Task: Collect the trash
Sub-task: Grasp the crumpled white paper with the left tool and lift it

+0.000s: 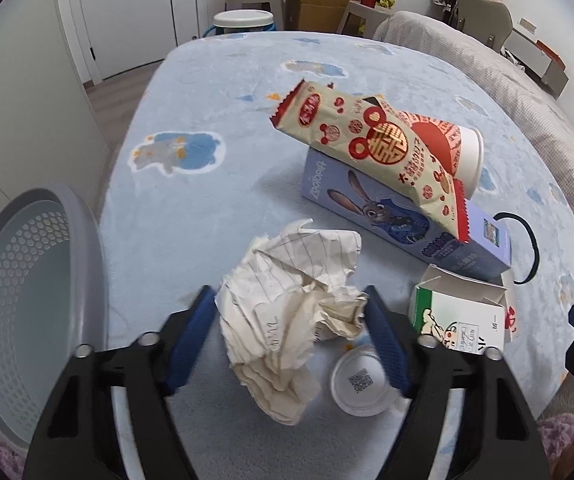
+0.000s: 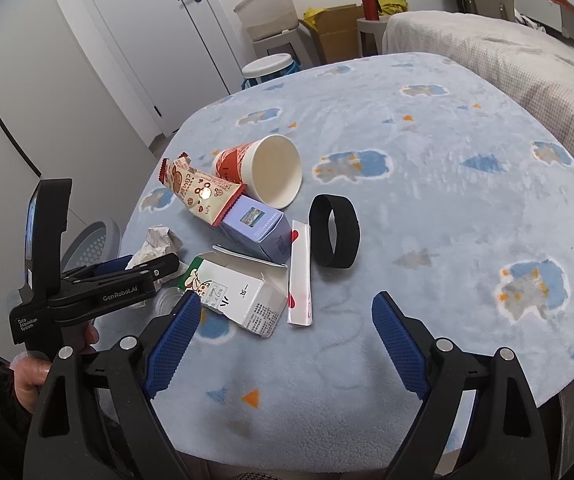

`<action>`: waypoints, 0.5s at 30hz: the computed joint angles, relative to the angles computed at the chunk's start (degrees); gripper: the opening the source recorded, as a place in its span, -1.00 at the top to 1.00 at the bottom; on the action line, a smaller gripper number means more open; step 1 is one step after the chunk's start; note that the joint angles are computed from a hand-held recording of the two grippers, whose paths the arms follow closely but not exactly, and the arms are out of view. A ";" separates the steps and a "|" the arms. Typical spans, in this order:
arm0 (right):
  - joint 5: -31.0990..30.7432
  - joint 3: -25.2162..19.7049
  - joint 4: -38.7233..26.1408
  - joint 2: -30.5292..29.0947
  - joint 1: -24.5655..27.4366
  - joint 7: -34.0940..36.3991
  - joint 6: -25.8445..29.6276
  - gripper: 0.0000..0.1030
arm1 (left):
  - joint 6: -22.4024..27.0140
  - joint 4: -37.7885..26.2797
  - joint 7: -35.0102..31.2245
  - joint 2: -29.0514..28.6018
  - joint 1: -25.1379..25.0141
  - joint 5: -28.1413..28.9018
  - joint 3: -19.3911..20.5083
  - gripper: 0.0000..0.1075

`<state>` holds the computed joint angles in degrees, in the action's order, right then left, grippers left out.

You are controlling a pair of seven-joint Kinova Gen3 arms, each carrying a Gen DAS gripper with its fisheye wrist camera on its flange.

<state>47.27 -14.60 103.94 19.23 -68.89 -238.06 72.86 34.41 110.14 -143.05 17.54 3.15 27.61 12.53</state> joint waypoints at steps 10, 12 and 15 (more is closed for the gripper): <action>-0.53 0.00 0.32 -0.02 0.10 -0.33 0.07 -0.66 | 0.43 2.09 -4.57 -2.42 -2.29 4.34 0.04 -0.03; -0.79 -0.05 0.44 -0.15 0.02 -0.56 0.39 -0.66 | -0.13 2.86 -5.62 -3.50 -2.61 5.30 -0.35 -0.03; -1.79 -0.23 0.76 -0.69 0.23 -0.72 0.93 -0.66 | -1.01 4.16 -7.61 -5.59 -3.06 7.05 -0.90 -0.03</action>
